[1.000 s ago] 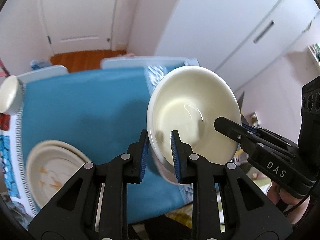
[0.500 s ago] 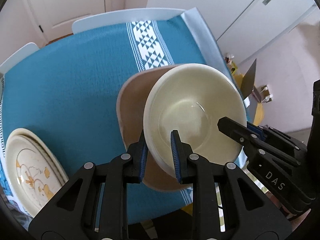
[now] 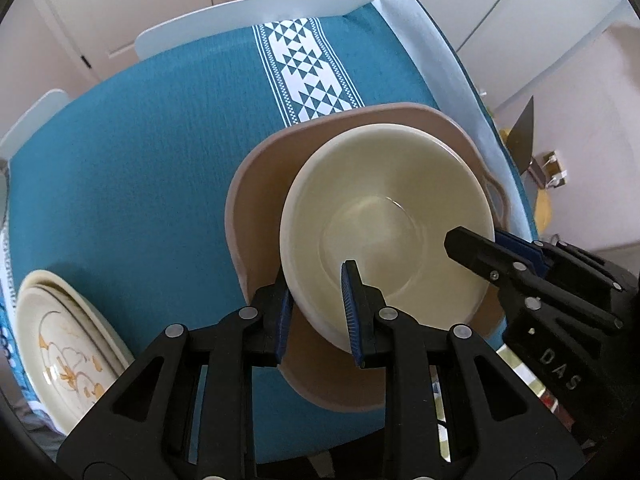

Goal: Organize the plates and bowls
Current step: 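Carry the cream bowl with both grippers and lower it into the beige bowl, then open both grippers and move them to the white bowl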

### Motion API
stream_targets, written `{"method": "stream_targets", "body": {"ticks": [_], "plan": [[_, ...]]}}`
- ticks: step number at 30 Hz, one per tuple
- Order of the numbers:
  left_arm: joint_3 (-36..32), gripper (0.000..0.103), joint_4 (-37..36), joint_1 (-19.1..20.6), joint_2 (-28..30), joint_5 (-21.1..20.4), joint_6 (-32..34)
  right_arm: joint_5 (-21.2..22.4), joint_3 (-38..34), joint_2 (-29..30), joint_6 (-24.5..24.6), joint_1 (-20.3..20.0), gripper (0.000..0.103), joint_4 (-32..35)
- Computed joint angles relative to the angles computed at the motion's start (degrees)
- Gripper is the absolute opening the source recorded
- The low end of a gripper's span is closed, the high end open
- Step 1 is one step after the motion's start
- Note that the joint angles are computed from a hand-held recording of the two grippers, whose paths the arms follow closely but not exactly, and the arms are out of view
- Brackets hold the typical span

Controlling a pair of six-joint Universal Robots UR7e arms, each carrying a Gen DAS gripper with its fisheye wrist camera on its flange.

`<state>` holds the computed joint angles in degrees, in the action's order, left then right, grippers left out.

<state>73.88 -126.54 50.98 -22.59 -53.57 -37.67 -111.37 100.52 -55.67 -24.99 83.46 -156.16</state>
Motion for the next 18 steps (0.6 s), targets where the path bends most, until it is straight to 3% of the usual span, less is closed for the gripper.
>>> {"method": "stream_targets", "body": {"ticks": [18], "plan": [[1.7, 0.026, -0.3, -1.7, -1.9, 1.7, -0.3, -0.1, -0.3, -2.1, 1.4, 0.7, 0.015, 1.7]]}}
